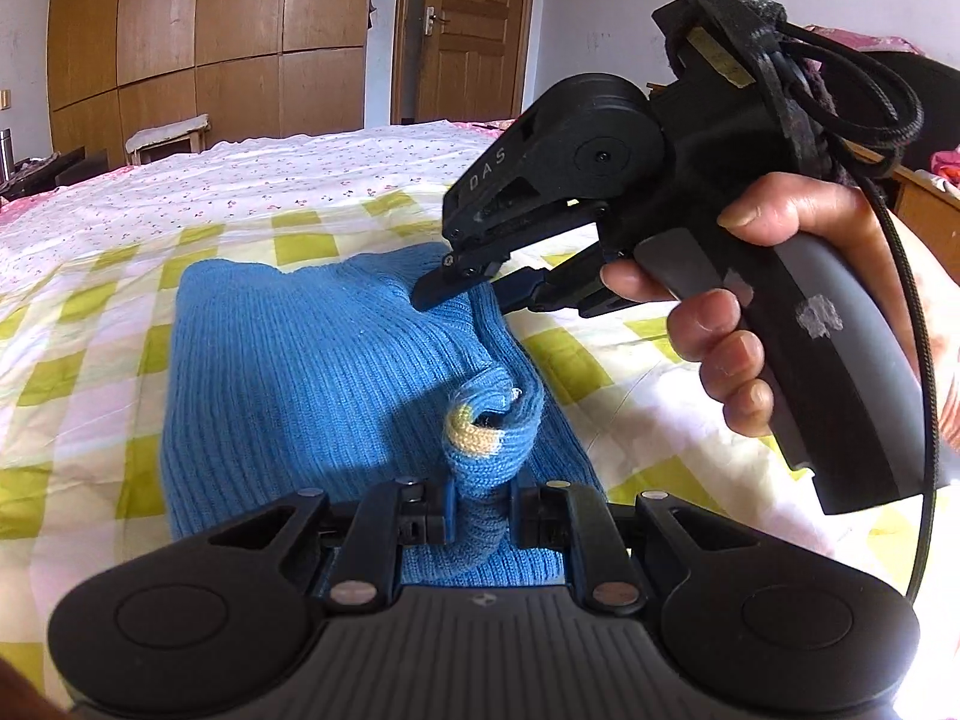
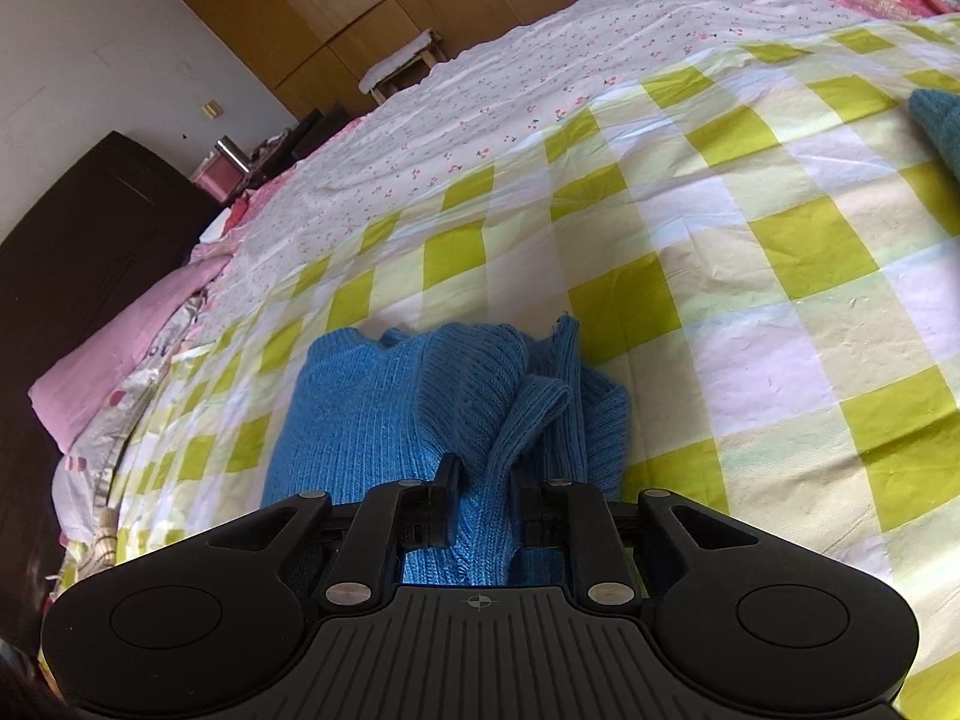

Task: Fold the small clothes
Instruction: 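Lift and fold the side edge over with the right tool while the left tool holds the sweater, then lay the folded side onto the sweater and open the right tool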

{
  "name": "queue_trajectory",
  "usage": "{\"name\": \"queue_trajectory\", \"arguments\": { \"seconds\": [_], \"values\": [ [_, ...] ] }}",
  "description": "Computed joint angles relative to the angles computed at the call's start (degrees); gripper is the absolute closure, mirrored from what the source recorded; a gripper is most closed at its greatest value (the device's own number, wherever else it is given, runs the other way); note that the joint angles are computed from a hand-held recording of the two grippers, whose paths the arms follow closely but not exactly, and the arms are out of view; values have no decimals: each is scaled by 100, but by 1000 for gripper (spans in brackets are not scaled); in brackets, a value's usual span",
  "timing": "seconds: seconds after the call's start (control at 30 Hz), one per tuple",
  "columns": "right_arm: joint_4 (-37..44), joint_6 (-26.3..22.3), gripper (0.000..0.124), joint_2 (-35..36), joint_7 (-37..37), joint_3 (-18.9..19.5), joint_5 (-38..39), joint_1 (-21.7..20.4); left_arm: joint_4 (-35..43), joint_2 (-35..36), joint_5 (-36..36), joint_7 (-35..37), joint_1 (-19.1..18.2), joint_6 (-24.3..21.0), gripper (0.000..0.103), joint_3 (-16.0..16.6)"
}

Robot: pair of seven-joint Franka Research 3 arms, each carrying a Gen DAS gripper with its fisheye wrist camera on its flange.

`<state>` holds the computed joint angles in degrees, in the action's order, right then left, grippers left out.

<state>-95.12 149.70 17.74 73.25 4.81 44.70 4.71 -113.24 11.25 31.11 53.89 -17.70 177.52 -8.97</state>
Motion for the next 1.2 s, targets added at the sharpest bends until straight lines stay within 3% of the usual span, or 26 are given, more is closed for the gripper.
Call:
{"name": "queue_trajectory", "arguments": {
  "seconds": [0.1, 0.13, 0.17, 0.27, 0.4, 0.47, 0.53, 0.57, 0.67, 0.9, 1.2],
  "values": [
    [196, -57, 85, 145, 92, 11, 5, -6, 74, 59, -108, 163, 75, -41, 82, -88],
    [254, -29, 84, 192, 183, -19, -120, 43, 103, 80, -124, 195, 72, -55, 82, -90],
    [274, 55, 84, 221, 342, -83, -350, 133, 107, 81, -139, 213, 66, -57, 82, -90],
    [281, 228, 104, 226, 563, -168, -919, 278, 63, 33, -117, 196, 24, 7, 82, -42],
    [-20, 624, 110, -11, -195, 187, -101, -52, -3, -28, 218, -19, -137, 208, 82, 162],
    [-69, 692, 110, -22, -211, 124, -44, -30, 13, 8, 76, 184, -21, 143, 82, -15],
    [-45, 627, 110, 61, 265, -140, -666, 180, 65, 77, -170, 536, 112, -57, 82, -255],
    [-38, 582, 110, 90, 364, -172, -810, 203, 87, 95, -73, 505, 10, -120, 81, -168],
    [-138, 681, 105, 56, 209, -53, -679, 97, 53, 63, 191, 351, -163, -124, 81, -1],
    [-208, 919, 103, -26, -1, 14, -392, 0, -150, -61, -523, 1127, 205, -49, 81, -472],
    [-319, 1310, 101, -119, 45, 71, -154, -76, -340, -221, -1089, 1561, 255, 2, 80, -590]
  ]
}}
